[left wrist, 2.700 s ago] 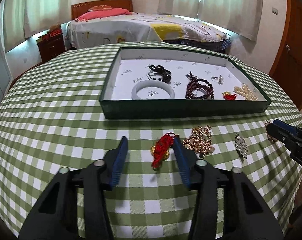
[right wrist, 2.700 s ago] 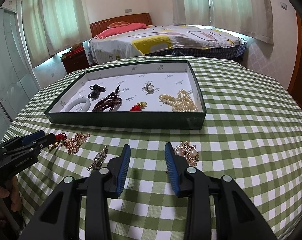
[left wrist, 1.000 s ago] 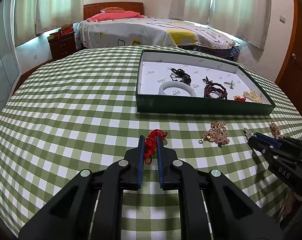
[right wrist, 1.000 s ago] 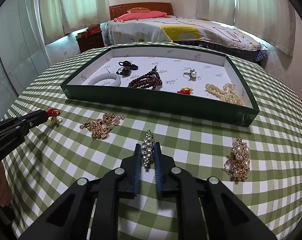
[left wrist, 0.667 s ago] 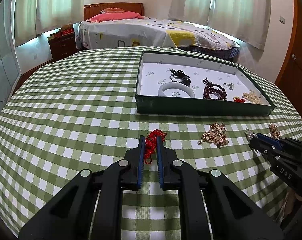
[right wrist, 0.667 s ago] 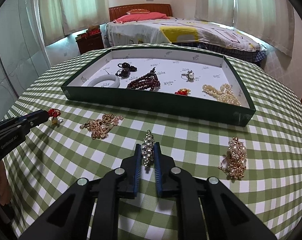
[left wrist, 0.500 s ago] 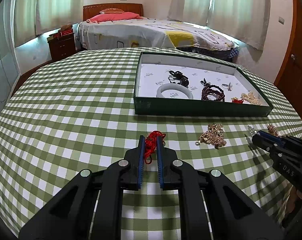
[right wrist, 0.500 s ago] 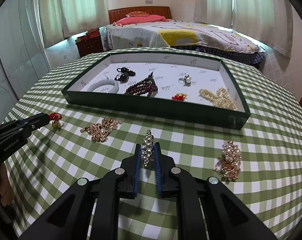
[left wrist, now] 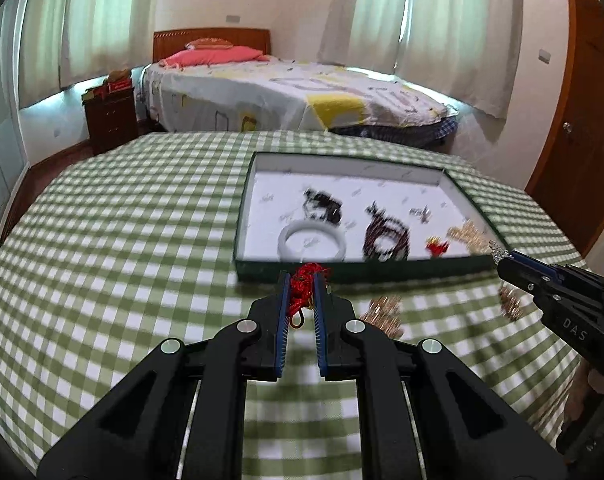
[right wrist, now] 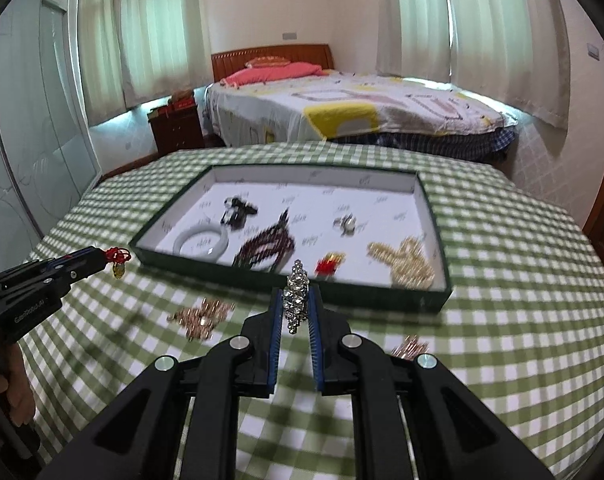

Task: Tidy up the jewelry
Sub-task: 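Carry the red pendant into the tray with the left tool while the right tool drops the brooch there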

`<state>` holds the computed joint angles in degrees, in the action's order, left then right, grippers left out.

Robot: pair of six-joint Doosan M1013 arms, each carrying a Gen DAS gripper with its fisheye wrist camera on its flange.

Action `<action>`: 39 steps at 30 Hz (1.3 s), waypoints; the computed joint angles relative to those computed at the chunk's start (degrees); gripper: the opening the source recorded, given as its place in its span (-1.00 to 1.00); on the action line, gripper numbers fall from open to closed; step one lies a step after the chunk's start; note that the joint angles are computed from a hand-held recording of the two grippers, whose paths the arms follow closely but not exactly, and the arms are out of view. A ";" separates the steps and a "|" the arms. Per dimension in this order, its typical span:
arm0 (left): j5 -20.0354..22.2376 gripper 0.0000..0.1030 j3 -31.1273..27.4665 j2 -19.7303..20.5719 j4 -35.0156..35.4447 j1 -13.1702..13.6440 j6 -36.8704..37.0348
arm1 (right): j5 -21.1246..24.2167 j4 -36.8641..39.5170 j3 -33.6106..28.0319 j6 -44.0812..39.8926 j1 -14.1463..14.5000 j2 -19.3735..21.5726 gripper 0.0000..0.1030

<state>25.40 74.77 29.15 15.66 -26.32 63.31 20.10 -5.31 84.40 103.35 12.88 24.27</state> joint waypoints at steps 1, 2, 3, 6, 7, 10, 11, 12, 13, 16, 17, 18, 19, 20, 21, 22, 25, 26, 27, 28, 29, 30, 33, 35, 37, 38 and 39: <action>-0.25 -0.77 -0.49 0.14 -0.31 -0.04 0.45 | -0.20 -0.74 -0.31 0.69 -0.16 0.03 -0.74; -0.48 -0.77 -1.27 0.38 -0.90 -0.08 1.24 | -0.44 -1.10 -0.52 1.03 -0.34 0.05 -0.74; -0.69 -0.77 -1.71 0.55 -1.31 -0.08 1.81 | -0.63 -1.64 -0.80 1.56 -0.46 0.11 -0.74; -1.22 -0.77 -3.95 1.49 -3.09 -0.17 4.25 | -1.29 -2.70 -2.03 2.46 -0.92 0.48 -0.74; -1.25 -0.77 -4.89 1.92 -4.11 -0.18 5.34 | -1.58 -3.61 -2.53 3.06 -1.03 0.67 -0.74; -1.25 -0.77 -7.86 3.40 -6.17 -0.30 8.14 | -2.19 -5.24 -4.18 4.17 -1.51 1.35 -0.74; -1.33 -0.77 -9.18 4.08 -6.47 -0.43 8.88 | -2.27 -5.49 -4.69 4.27 -1.68 1.57 -0.74; -1.36 -0.77 -9.99 4.51 -6.75 -0.51 9.44 | -2.35 -5.63 -5.16 4.29 -1.81 1.81 -0.74; -1.24 -0.77 -11.16 5.13 -7.19 -0.63 10.25 | -2.37 -5.78 -5.99 4.31 -2.02 2.24 -0.74; -0.47 -0.77 -14.87 7.22 -8.04 -0.88 12.11 | -2.49 -6.01 -7.50 4.15 -2.46 3.11 -0.74; 0.22 -0.77 -16.65 8.27 -8.37 -0.95 12.60 | -2.42 -5.66 -8.35 3.63 -2.69 3.65 -0.74; 0.72 -0.77 -17.72 8.91 -8.80 -0.98 13.02 | -2.29 -5.21 -8.93 3.12 -2.87 4.05 -0.74; 1.58 -0.77 -19.32 9.90 -9.49 -0.98 13.62 | -2.08 -4.49 -9.66 2.36 -3.11 4.55 -0.74; 2.65 -0.77 -21.08 10.98 -9.99 -0.99 14.03 | -1.94 -4.15 -10.17 2.01 -3.23 4.93 -0.74; 4.01 -0.77 -22.96 12.15 -10.51 -0.98 14.47 | -1.71 -3.64 -10.76 1.44 -3.41 5.39 -0.74; 4.85 -0.77 -23.97 12.83 -10.91 -0.98 14.69 | -1.36 -3.34 -11.36 1.02 -3.54 5.87 -0.74; 9.43 -0.77 -29.02 16.23 -12.92 -0.73 15.44 | 0.60 -1.30 -13.57 -1.42 -4.07 7.75 -0.74; 11.03 -0.77 -30.57 17.26 -13.57 -0.62 15.62 | 1.52 0.12 -14.43 -2.63 -4.33 8.51 -0.74; 13.15 -0.77 -32.71 18.66 -14.12 -0.50 15.66 | 2.48 1.11 -15.23 -3.43 -4.57 9.25 -0.74; 14.96 -0.77 -34.49 19.83 -14.55 -0.40 15.77 | 3.12 1.51 -15.70 -3.78 -4.70 9.71 -0.74; 16.71 -0.77 -36.28 21.00 -14.87 -0.32 15.84 | 4.09 2.00 -16.43 -4.26 -4.88 10.41 -0.74; 18.94 -0.77 -38.45 22.40 -15.06 -0.24 15.89 | 4.83 2.30 -16.89 -4.62 -5.00 10.87 -0.74; 24.39 -0.77 -43.73 25.70 -15.68 -0.05 15.91 | 7.60 3.43 -18.54 -5.56 -5.36 12.40 -0.74; 27.55 -0.77 -46.87 27.60 -15.67 0.02 15.44 | 9.27 4.39 -19.39 -6.15 -5.60 13.15 -0.74; 29.29 -0.77 -48.66 28.72 -15.37 -0.05 15.08 | 11.34 4.81 -20.50 -6.41 -5.73 13.95 -0.74; 30.22 -0.77 -49.77 29.31 -15.24 -0.05 14.99 | 12.03 5.04 -20.92 -6.62 -5.79 14.26 -0.74; 31.11 -0.77 -50.62 29.79 -15.12 -0.08 14.94 | 12.97 5.11 -21.43 -6.73 -5.82 14.59 -0.74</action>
<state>56.51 24.15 58.94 0.55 -26.41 78.25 33.07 -0.19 62.97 96.62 7.06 38.86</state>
